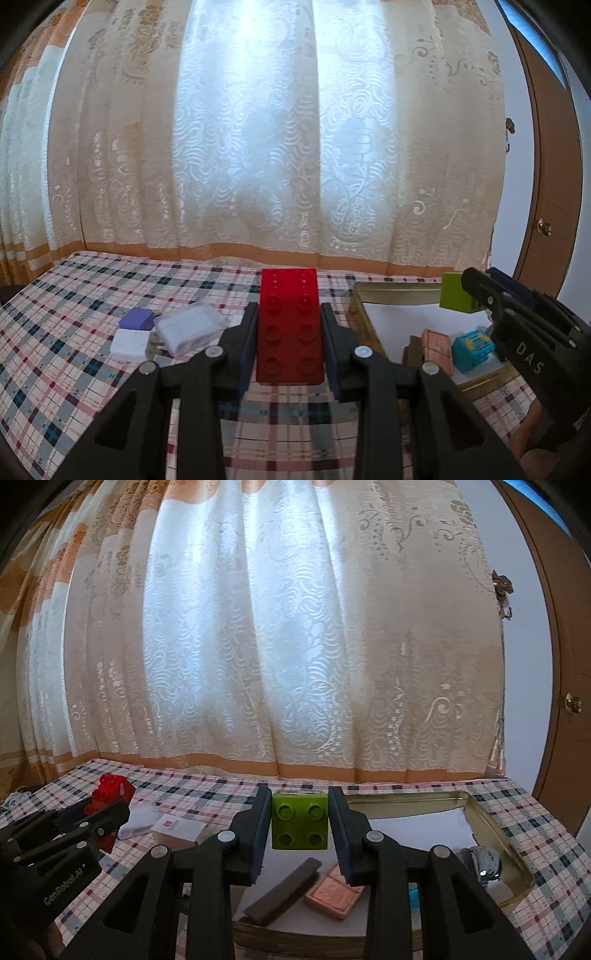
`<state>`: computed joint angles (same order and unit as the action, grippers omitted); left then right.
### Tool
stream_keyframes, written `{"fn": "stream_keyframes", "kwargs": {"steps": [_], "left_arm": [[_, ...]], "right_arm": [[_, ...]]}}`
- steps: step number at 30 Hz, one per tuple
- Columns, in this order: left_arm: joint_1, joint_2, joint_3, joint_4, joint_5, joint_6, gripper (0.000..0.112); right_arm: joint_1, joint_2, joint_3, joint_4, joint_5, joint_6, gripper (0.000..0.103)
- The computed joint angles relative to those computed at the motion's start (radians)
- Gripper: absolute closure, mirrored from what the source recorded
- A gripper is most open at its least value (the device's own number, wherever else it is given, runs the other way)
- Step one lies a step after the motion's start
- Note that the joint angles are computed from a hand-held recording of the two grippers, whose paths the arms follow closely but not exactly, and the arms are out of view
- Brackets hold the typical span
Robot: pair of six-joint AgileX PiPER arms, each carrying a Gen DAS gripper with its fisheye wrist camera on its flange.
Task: Organize rigid objects
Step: 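Carry the red brick and green cube over the gold tray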
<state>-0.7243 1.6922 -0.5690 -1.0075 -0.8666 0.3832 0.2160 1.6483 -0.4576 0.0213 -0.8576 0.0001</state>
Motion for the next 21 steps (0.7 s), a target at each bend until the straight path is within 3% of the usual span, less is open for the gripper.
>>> {"fn": "stream_keyframes", "kwargs": {"steps": [21], "left_arm": [[-0.114, 0.139, -0.254, -0.049, 0.055, 0.117, 0.082]], "right_arm": [[-0.369, 0.026, -0.059, -0.256, 0.020, 0.161, 0.069]]}}
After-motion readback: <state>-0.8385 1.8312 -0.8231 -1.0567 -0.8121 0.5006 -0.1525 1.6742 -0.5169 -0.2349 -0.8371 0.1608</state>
